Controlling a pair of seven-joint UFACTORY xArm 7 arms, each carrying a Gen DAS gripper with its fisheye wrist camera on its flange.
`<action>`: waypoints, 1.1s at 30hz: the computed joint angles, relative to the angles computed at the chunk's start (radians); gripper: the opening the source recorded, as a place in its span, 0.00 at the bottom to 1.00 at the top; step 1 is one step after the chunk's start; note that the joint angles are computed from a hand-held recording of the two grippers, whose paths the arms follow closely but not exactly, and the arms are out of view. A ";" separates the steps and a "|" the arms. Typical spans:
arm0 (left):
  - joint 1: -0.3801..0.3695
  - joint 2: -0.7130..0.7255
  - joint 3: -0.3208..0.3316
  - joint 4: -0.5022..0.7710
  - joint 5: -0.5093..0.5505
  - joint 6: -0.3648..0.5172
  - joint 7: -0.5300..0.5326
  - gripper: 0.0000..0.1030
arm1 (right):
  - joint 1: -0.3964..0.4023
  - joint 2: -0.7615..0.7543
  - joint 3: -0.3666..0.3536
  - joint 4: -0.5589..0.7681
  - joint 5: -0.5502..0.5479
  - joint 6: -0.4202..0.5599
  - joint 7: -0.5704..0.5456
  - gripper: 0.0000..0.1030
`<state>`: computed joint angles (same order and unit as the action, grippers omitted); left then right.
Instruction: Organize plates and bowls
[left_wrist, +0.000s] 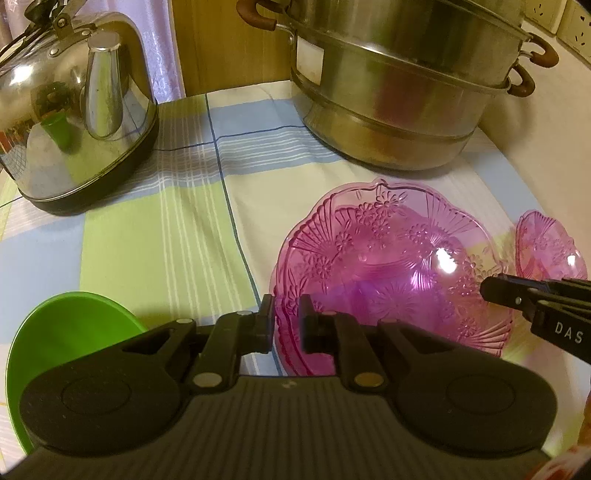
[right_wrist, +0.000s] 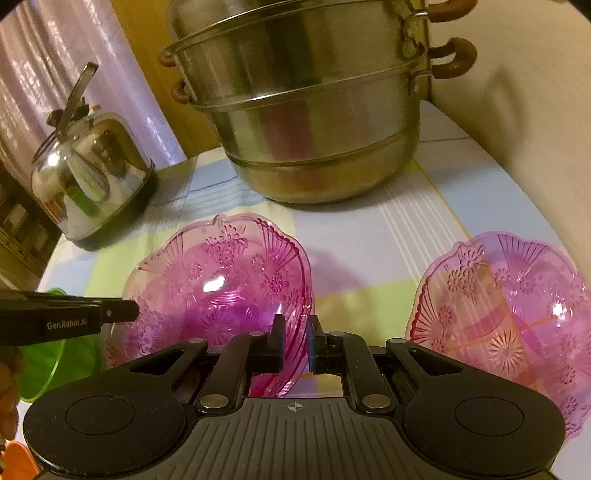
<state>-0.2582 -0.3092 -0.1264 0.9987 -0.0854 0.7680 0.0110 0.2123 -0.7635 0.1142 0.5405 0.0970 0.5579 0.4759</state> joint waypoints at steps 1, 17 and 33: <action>0.001 0.001 0.001 -0.001 0.001 -0.003 0.001 0.11 | 0.000 0.001 0.003 -0.002 -0.003 -0.002 -0.002 0.11; 0.003 0.010 0.004 -0.013 0.003 -0.014 -0.007 0.12 | 0.001 0.027 0.019 -0.001 -0.031 -0.010 -0.003 0.11; 0.010 0.017 -0.009 -0.018 0.033 -0.029 -0.022 0.14 | 0.005 0.029 0.016 -0.012 -0.041 -0.035 -0.010 0.12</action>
<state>-0.2477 -0.2919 -0.1352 0.9809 -0.0528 0.7394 -0.0112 0.2170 -0.7342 0.1306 0.5290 0.0562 0.5229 0.4661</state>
